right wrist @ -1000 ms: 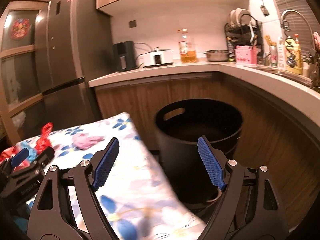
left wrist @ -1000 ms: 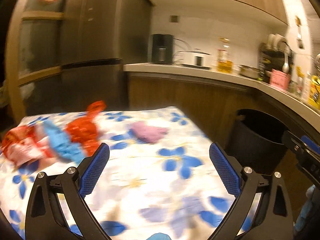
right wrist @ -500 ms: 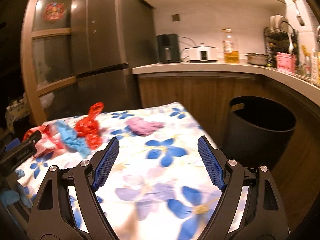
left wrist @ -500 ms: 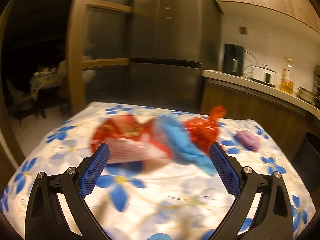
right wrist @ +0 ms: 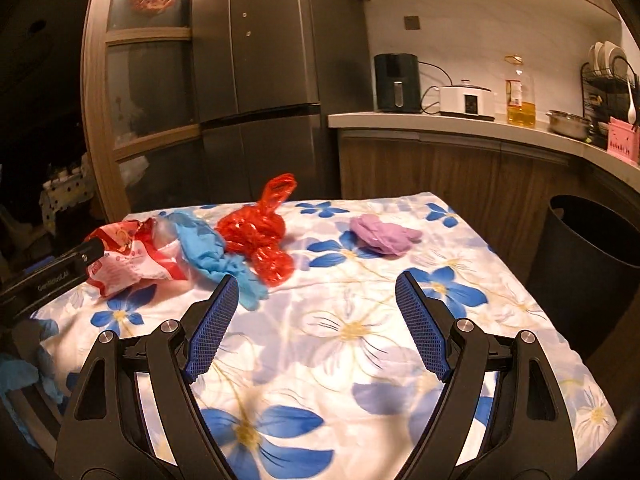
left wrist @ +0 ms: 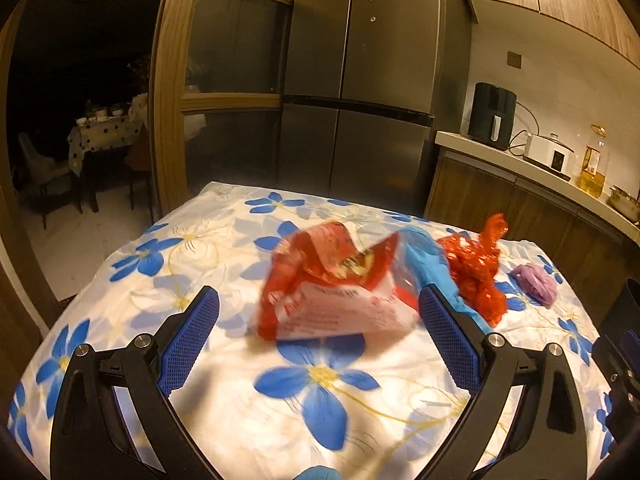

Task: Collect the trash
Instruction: 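Grasp the red-white snack bag with the left tool while the right tool grasps the blue glove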

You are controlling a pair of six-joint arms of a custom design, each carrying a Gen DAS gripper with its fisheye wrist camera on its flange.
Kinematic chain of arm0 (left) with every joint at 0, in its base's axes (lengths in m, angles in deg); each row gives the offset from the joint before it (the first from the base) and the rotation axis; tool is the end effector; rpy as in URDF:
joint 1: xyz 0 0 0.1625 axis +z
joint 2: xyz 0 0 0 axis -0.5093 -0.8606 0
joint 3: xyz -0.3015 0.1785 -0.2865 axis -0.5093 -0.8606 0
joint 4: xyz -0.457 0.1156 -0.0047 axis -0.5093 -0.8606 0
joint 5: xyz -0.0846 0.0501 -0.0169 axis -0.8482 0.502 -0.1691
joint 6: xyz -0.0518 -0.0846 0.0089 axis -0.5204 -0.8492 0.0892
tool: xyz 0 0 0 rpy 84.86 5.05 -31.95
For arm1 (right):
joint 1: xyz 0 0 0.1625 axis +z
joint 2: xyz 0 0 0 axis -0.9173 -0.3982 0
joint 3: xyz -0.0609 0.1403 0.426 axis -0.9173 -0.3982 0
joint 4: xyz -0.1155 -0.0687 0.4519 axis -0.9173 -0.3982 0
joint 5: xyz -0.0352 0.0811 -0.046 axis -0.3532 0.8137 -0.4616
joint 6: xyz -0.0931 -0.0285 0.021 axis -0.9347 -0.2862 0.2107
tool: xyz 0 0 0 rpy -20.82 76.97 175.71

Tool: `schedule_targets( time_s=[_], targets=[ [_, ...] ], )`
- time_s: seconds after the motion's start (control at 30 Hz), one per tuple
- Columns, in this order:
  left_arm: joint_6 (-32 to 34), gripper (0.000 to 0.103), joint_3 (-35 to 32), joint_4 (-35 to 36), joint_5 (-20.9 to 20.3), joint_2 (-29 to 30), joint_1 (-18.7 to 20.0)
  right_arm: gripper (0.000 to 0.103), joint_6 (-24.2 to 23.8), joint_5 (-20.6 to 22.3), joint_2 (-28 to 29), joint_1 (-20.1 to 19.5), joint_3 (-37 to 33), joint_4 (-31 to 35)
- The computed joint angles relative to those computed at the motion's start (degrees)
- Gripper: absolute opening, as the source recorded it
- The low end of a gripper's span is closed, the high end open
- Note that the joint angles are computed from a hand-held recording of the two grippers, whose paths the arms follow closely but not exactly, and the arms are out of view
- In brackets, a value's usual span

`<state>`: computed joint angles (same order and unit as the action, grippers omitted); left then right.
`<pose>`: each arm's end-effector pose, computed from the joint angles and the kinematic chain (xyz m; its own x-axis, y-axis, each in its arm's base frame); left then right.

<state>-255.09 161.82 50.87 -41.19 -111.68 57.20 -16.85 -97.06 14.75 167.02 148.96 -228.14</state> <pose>-0.2021 -0.3401 0.1713 -0.4133 -0.8640 -0.2877 0.3172 0.1596 -0.9349 0.2405 -0.5032 0.0874 -0.5121 -0.7610 0.3984 -0.8295 0.3177 -0.4593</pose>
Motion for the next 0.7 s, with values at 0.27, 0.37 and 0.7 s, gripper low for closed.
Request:
schedule_targets(
  time_s=[0.27,0.37,0.7],
  targets=[
    [8.50,0.079,4.29,-5.81,5.68,-9.38,2.36,0.080,0.82,0.21,2.21,2.15,-1.43,0.37],
    [12.89,0.064,7.09,-11.75,7.97,-13.44,2.63,0.080,0.48,0.07,3.15,2.86,-1.84,0.35],
    [25.89,0.012,11.85,-25.07,12.14,-17.87,2.25,0.080,0.02,-1.22,5.91,4.91,-3.70,2.50]
  ],
)
